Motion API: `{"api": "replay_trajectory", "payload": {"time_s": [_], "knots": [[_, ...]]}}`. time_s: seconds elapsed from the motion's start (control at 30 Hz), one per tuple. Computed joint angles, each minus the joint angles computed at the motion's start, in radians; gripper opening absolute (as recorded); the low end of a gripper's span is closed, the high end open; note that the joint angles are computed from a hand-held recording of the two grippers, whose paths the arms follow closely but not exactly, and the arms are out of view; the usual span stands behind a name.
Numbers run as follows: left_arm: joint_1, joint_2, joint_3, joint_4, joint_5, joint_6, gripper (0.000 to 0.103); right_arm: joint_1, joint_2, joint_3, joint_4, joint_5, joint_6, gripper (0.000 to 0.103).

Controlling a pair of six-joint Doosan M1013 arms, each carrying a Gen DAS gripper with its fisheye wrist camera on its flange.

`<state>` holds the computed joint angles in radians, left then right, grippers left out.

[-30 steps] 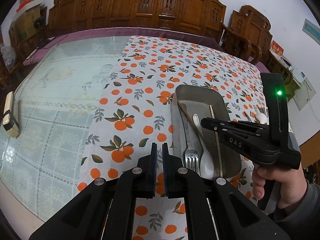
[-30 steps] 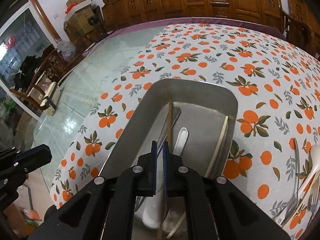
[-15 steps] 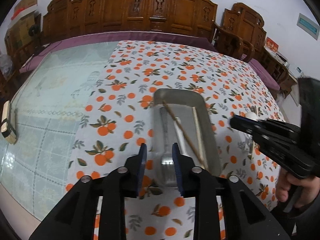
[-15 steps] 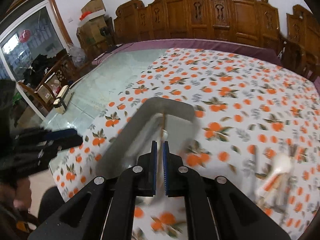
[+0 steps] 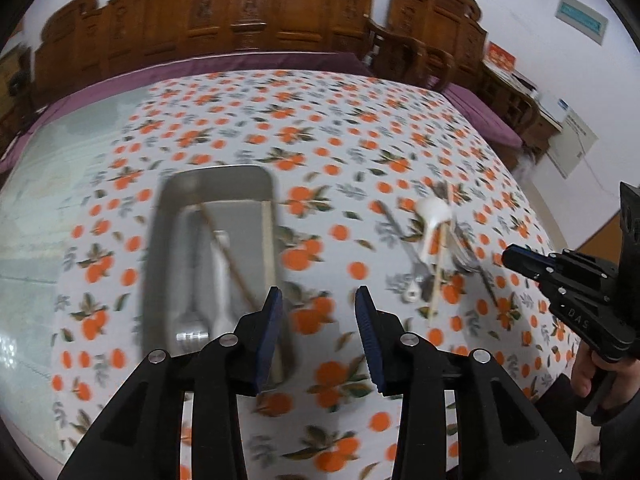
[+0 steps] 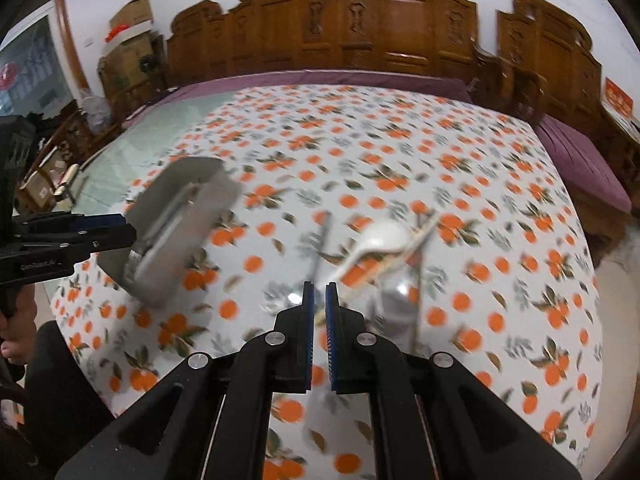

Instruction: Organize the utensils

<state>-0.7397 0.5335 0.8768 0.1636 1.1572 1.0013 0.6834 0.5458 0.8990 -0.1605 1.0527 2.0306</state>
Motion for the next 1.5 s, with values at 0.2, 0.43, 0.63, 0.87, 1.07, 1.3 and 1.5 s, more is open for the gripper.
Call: {"api": "replay_trajectory", "payload": {"time_s": [0.2,0.43,0.63,0.87,1.07,1.3,1.5], "knots": [[-0.014,0.06,-0.067,-0.05,0.005,0.043,0.036,-0.009,-0.045,0.09,-0.009,-0.031,0.039,0.017],[-0.023,0.143,-0.163,-0.098,0.039,0.082,0.036,-0.023,-0.076,0.159,0.011,-0.066,0.068,0.017],[-0.023,0.218,-0.254,-0.15,0.088,0.101,0.036,-0.027,-0.087,0.192,-0.002,-0.064,0.079,0.017],[-0.02,0.299,-0.374,-0.195,0.168,0.115,0.033,-0.036,-0.109,0.236,0.004,-0.103,0.128,0.017],[-0.021,0.312,-0.394,-0.201,0.179,0.118,0.019,-0.036,-0.112,0.245,0.01,-0.109,0.123,0.017],[-0.031,0.308,-0.403,-0.186,0.164,0.144,0.004,-0.034,-0.112,0.244,0.005,-0.113,0.124,0.017],[-0.036,0.315,-0.419,-0.181,0.183,0.146,0.001,-0.033,-0.107,0.234,0.006,-0.104,0.12,0.017]]}}
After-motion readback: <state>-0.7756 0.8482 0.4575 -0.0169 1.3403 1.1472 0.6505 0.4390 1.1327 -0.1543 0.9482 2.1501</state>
